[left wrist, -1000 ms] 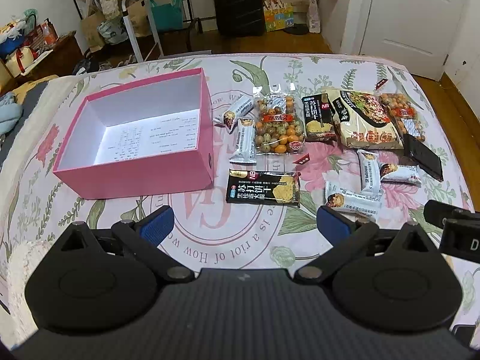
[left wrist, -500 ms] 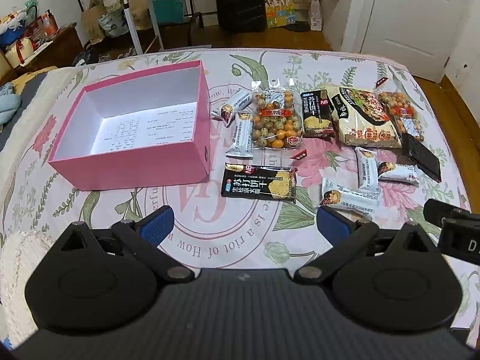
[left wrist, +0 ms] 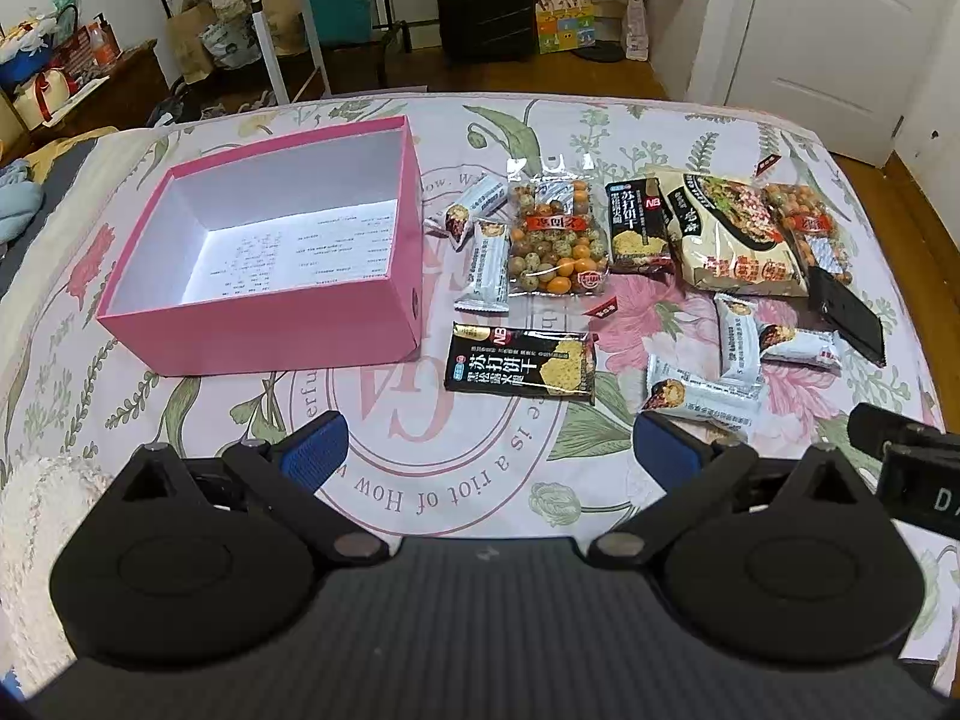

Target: Organize snacks

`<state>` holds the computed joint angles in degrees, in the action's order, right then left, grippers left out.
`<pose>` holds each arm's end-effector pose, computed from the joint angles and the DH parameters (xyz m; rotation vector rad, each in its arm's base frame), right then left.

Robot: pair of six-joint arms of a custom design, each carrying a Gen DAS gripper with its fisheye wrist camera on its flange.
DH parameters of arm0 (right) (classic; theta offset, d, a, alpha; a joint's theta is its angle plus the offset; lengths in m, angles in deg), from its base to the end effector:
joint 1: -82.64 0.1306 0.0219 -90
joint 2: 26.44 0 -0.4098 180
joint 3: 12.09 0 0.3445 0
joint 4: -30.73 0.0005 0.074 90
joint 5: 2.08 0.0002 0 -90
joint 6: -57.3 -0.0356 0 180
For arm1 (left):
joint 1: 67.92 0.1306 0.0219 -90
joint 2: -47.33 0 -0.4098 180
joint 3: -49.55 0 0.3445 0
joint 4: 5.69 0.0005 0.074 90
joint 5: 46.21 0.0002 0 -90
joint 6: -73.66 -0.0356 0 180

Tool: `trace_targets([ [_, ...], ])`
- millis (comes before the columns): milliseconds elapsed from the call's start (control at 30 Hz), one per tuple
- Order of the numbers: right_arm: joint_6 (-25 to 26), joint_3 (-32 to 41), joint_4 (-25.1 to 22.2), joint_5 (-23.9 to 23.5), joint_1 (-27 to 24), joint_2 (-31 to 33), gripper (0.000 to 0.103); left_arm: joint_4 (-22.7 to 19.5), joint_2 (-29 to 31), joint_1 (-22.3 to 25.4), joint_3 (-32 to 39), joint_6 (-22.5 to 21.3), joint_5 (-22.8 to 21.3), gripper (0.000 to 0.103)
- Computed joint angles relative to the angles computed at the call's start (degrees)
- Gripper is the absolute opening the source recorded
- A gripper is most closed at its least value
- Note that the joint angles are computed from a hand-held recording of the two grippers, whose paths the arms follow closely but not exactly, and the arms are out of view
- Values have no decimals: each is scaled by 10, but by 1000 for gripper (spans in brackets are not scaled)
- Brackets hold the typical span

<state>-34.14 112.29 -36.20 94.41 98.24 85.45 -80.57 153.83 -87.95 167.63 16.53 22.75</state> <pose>0.5545 0.1501 0.4963 -0.2643 2.4982 -0.0215 0.4963 -0.1679 0.4968 -0.3986 2.5332 0.1551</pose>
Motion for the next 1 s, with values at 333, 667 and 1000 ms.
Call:
trace_targets([
  [333,1,1,-2,5,1,1,102,6,-2,4,-2,8,13,103],
  [667,3,-2,0,2,1,0,102,13,-7,5,-7,6,11,103],
  [1000,71,-40,120,-77,-28,-9,95,111,-1,4,-20,-34,-8,103],
])
